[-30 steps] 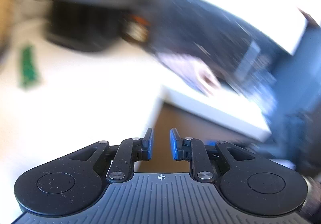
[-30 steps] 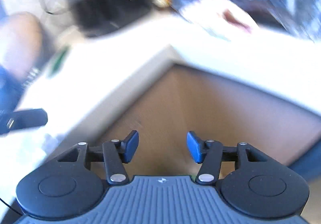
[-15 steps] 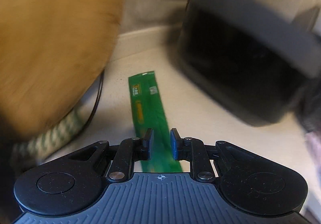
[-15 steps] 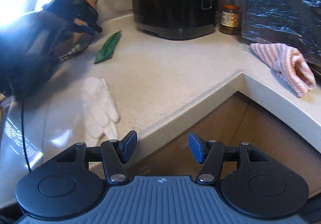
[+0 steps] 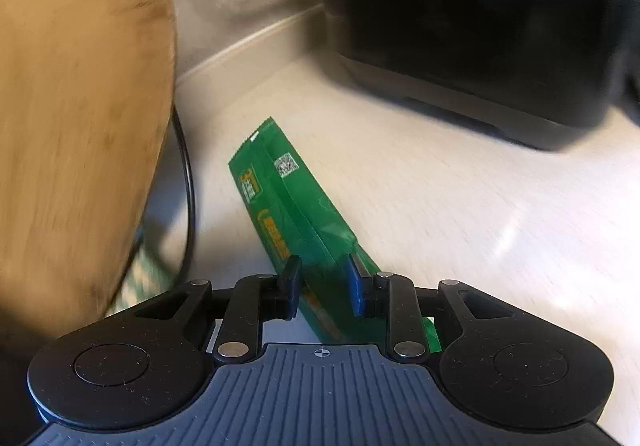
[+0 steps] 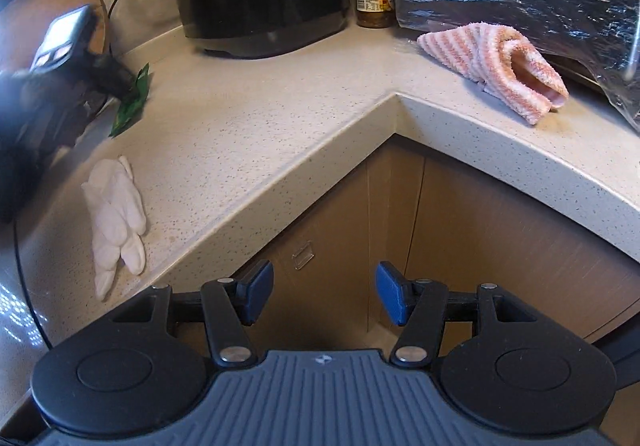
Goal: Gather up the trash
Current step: 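Move the left tool to the small green wrapper and grasp it, then grasp the white glove with the right tool while the left tool holds the wrapper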
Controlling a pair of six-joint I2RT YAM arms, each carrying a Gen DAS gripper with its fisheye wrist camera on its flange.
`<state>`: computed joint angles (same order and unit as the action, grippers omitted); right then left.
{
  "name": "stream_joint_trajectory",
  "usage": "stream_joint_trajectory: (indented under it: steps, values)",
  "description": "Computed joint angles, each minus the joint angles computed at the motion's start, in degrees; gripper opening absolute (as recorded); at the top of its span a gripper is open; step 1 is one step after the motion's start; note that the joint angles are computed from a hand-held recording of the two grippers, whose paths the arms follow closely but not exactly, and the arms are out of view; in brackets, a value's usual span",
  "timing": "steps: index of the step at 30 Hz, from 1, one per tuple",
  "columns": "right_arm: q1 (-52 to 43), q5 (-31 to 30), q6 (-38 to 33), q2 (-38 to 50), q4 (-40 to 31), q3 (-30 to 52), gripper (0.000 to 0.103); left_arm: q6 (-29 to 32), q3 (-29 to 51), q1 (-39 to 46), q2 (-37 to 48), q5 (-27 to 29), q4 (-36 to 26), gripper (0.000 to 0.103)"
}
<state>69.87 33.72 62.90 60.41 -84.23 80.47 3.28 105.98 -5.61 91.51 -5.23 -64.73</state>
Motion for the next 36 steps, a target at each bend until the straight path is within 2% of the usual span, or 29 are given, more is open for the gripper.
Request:
stream_joint_trajectory:
  steps: [3,7,10,12,14,16,18,21,26,28,30,32,36]
  values:
    - [-2.5,-1.9,-4.4,-0.6,3.8,-0.5,0.057,3.0,-7.2,2.8,-8.0,7.1,-0.7,0.029]
    - [-6.6,-6.2,-14.0,0.9,11.0,0.4,0.057,6.9,-10.1,7.5,-15.8,15.8,-7.3,0.029]
    - [-9.2,-9.6,-22.4,4.9,16.2,3.5,0.057,7.7,-10.9,10.5,-21.0,17.4,-11.1,0.029]
    - [-10.5,-11.7,-26.3,7.9,19.3,5.7,0.057,2.8,-11.0,11.6,-23.6,17.7,-10.7,0.028]
    - [-11.5,-14.7,-27.8,11.2,21.9,8.1,0.057,-6.0,-10.0,15.3,-23.5,23.1,-9.6,0.028]
    - [-11.9,-17.5,-30.5,14.6,25.1,10.1,0.057,-15.1,-9.1,15.2,-21.4,25.0,-7.3,0.028]
    - [-11.1,-18.0,-33.4,18.4,26.9,12.1,0.057,-19.2,-6.9,11.0,-17.9,20.0,-6.1,0.028]
    - [-10.2,-18.6,-35.5,23.0,28.3,13.9,0.057,-20.1,-4.4,3.3,-12.8,8.2,-5.7,0.028]
    - [-8.3,-17.2,-35.5,24.8,29.7,12.5,0.057,-16.3,-4.7,-1.9,-10.2,1.7,-7.1,0.03]
    - [-8.0,-16.8,-35.8,25.0,30.2,11.6,0.057,-14.0,-7.0,-4.0,-11.5,-3.2,-5.9,0.037]
    - [-7.1,-14.9,-36.7,24.6,31.2,10.3,0.057,-12.7,-8.4,-5.3,-12.2,-6.3,-5.2,0.041]
    - [-6.2,-13.8,-37.0,23.3,32.0,8.6,0.057,-12.8,-9.8,-5.4,-12.2,-6.6,-4.3,0.041]
    - [-6.2,-14.2,-35.9,22.4,32.9,7.6,0.057,-17.8,-7.6,-1.6,-10.5,-0.2,-5.6,0.042]
